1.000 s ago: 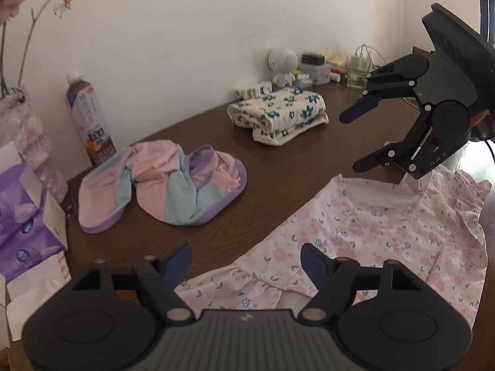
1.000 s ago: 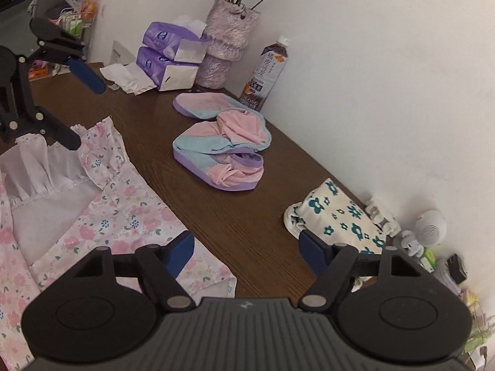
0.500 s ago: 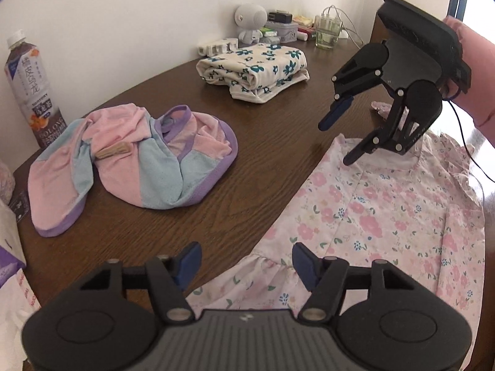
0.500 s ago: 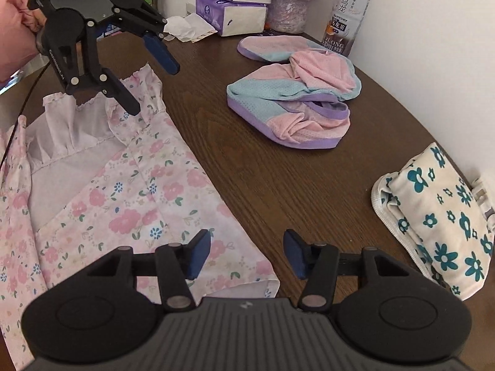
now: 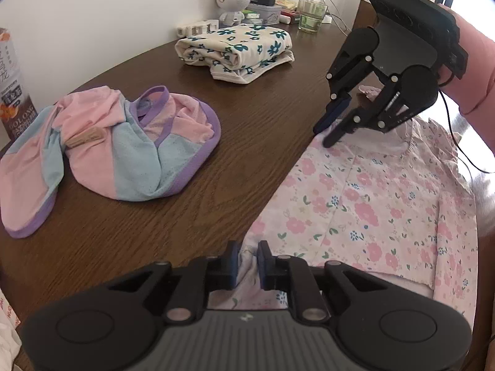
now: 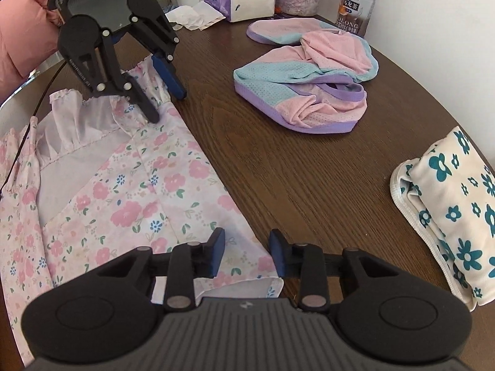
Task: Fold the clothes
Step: 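Grasp the dress collar with the right gripper while the left gripper grasps the ruffled hem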
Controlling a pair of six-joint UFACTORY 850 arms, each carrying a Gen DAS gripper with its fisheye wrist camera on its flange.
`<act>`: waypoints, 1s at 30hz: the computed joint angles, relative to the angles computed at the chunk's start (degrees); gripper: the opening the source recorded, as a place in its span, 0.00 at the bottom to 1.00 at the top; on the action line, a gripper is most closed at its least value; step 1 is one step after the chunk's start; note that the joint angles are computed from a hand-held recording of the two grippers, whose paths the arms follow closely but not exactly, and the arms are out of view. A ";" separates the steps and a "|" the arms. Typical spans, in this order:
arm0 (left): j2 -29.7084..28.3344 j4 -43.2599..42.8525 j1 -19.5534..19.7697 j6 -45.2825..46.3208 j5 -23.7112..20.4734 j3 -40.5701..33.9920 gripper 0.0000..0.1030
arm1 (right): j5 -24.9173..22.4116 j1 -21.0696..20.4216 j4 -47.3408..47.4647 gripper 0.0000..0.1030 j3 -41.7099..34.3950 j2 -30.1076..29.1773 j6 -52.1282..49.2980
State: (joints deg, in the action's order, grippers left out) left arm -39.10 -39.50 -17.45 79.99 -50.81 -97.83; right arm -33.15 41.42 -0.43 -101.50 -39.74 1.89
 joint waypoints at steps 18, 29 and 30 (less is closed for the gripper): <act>30.64 -59.27 -3.57 75.38 30.53 42.00 0.03 | 0.56 12.77 -47.38 0.00 9.86 7.35 37.94; 45.09 -68.86 -7.87 97.62 30.56 60.89 0.03 | -3.73 21.84 -60.66 0.00 19.15 11.69 57.85; 45.89 -65.45 -8.08 94.88 30.45 61.43 0.03 | -3.99 22.31 -61.30 0.00 19.79 11.94 59.27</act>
State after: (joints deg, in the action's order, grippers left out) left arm 6.79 -104.95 -25.54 174.88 -20.36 -36.40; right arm -37.14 63.74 -61.73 -81.71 -27.80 61.16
